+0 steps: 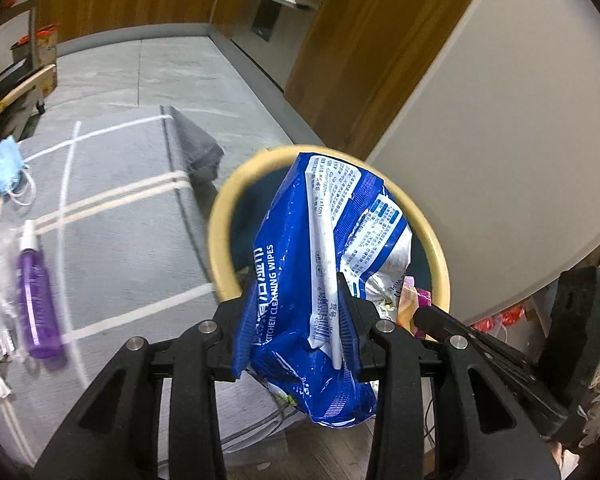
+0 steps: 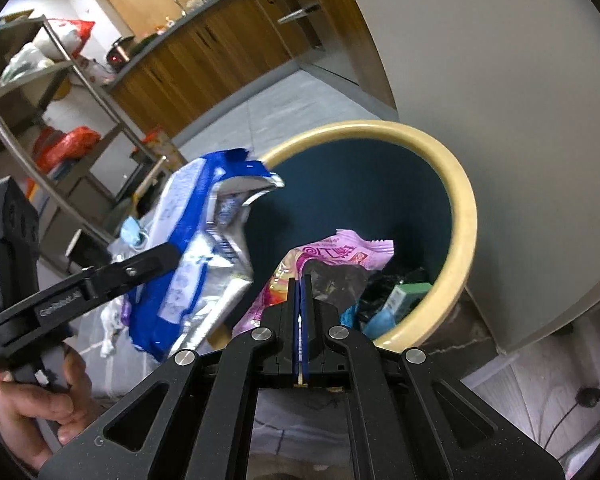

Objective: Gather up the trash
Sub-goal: 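Carry the wipes pack and pink wrapper over the bin with both grippers, then open both grippers over the bin to drop the wipes pack and wrapper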

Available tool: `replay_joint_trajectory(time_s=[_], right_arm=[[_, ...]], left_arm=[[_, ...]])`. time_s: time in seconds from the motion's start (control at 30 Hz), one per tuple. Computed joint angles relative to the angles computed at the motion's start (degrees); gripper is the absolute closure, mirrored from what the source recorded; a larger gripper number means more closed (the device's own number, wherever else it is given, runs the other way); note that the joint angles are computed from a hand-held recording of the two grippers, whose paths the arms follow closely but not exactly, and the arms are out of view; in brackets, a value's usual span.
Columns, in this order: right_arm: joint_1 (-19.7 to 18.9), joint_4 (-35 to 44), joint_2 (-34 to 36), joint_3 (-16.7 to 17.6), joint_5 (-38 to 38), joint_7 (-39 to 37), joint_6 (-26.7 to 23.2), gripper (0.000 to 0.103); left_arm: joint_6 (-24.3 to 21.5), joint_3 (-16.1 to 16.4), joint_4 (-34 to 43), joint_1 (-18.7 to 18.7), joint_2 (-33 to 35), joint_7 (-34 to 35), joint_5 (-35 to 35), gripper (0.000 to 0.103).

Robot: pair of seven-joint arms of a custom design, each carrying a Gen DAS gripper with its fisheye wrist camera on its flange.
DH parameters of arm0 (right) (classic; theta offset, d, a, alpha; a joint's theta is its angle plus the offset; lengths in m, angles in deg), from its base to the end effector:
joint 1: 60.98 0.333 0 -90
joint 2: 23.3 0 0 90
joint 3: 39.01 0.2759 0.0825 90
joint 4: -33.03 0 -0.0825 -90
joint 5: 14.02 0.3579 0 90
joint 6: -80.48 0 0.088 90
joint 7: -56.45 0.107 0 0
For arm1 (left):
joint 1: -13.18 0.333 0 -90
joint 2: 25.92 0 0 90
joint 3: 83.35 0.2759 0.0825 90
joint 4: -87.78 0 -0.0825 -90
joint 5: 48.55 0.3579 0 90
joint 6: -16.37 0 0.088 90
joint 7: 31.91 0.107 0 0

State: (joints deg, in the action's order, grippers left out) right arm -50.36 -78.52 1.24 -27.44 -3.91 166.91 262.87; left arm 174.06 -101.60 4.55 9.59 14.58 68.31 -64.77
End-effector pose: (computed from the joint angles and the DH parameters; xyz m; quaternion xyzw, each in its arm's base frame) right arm 0.5977 0.2133 0.3413 -0.5797 0.7113 -0.0968 0.3855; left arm 0.6871 -0.2064 0.3340 -0.5976 0.7244 -0.3399 0.0500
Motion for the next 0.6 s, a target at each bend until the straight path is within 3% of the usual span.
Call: replay_joint_trajectory(time_s=[0.33,0.5,0.6], right_arm=[[1.6,0.7,0.0,-2.0,0.2,0.4,-3.3,0.099],[3.2,0.3,-0.7,-3.7,-0.2,1.2,-3.3,0.085],[4.0,-0.2,-1.1,-4.6,-0.7,1.9,-3.1,0.082]], left_arm=[[-7.0,2.9,12.2,-3.1,8.5,-4.8,3.7,0.062],[-7.9,3.9,13.8,-4.1,9.3,-6.1,5.8,0.056],[-7.1,3.4,13.3,-3.9,9.1,-5.8,6.0,0.052]])
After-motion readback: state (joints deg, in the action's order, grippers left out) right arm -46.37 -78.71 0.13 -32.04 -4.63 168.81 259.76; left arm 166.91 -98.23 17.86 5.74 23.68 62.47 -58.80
